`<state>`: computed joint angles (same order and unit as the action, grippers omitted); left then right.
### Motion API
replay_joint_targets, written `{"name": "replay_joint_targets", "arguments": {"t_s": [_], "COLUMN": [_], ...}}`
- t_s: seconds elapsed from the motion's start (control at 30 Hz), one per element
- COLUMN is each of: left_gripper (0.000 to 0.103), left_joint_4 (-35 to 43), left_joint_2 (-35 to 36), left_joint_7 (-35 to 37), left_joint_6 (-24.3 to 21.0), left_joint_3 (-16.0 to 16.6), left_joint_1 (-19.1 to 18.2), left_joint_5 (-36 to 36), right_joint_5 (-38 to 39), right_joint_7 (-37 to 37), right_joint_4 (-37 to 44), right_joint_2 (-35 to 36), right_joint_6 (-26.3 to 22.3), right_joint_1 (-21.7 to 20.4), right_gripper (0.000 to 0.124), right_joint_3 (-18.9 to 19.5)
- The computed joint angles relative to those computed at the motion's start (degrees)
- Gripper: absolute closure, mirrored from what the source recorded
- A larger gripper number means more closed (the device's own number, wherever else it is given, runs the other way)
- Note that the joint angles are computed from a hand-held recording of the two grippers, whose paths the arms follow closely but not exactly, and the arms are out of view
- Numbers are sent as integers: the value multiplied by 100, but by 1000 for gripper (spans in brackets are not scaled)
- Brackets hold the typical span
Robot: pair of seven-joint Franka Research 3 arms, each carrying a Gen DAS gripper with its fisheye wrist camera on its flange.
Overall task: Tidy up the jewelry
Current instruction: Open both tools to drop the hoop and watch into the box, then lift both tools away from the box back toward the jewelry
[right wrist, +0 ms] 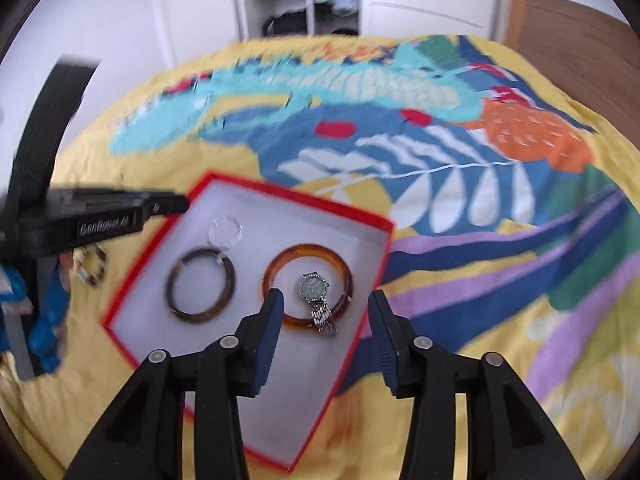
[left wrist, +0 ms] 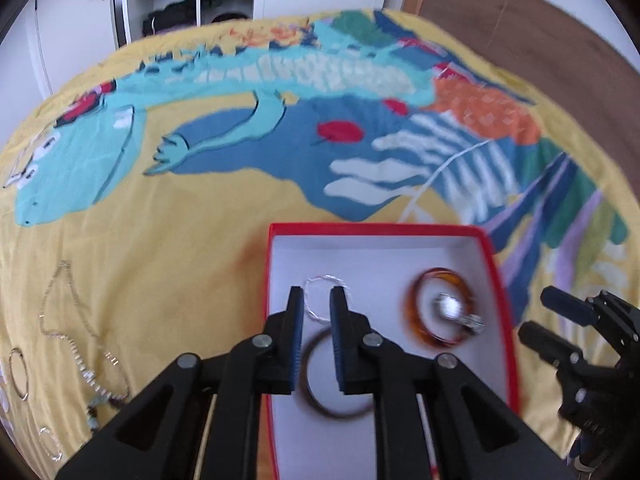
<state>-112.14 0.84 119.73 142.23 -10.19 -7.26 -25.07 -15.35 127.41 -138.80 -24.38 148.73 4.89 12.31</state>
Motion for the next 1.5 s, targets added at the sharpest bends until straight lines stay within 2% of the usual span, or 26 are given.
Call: {"name": "replay_joint_targets", "arguments": {"t_s": [0.1,0.17,0.4,0.6,0.77,0.9,1.03,1.27,1.5], "left_gripper": [89,81,72,72,72,72,72,72,72], "left_joint_4": [-272,-438,-1156,-1465,-1545,-1613,-1597,-1654,-1765], "left_joint_2": [-556,-924,-2193,-2930,-3311,-3555,-3722,-4093,-4317], "left_joint_7": [327,375,535,762,1068,1229,1509,1850,2055], "left_joint_6": [-329,-587,-852,-1099,-1228,-1088,-1158,-1513,-1819], "left_joint_3": [136,288,980,1621,2145,2493,2902,3260,3520], "left_joint_1": [40,29,15,245,590,920,1113,1354,1403], "left_joint_5": [-463,-555,-532,-156,155,301,331,358,233], "right_joint_5": [23,-32,-13,-17,-162,-269,-311,-409,-608], "right_joint_7": [466,703,1384,1760,2055,2224,2439,2666,2698], "right_joint_4": [-217,-232,-94,307,646,864,1057,1405,1823], "right_joint_2": [-620,-929,-1768,-1933,-2020,-2065,-2081,-2019,-1833], "right_joint_6": [-67,-240,-746,-1137,-1391,-1539,-1696,-1984,-2230], "right_joint_1": [-58,-126,29,200,267,306,339,384,372], "right_gripper": [64,60,49,49,49,49,49,52,52], "right_joint_3": [181,388,1007,1464,1776,1964,2169,2466,2753]}}
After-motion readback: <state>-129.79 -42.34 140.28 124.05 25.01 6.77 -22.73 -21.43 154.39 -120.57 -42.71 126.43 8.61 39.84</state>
